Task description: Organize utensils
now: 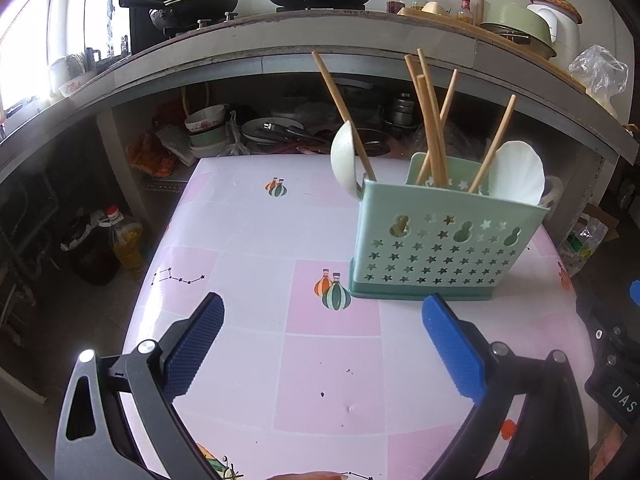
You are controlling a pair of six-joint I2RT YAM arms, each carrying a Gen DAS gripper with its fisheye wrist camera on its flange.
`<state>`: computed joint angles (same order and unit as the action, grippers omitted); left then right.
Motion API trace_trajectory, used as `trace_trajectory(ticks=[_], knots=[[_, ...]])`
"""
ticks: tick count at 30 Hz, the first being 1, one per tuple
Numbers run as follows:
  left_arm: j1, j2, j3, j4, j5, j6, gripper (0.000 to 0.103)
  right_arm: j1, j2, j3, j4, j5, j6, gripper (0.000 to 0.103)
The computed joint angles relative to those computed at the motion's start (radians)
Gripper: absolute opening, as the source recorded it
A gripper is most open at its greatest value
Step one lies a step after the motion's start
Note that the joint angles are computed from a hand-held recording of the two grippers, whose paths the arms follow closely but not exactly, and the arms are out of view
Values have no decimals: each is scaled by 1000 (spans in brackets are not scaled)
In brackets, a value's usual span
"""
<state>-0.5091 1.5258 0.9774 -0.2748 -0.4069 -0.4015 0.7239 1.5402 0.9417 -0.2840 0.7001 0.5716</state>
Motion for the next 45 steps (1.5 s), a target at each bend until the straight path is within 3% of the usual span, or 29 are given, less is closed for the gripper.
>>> trace_trajectory(ticks=[13, 45], knots=[[-65, -37, -7, 1, -78, -7, 97, 12, -67, -42, -34, 24, 43, 95], [-31, -44, -20, -34, -126, -25, 97, -4, -80, -50, -50, 30, 30, 95]])
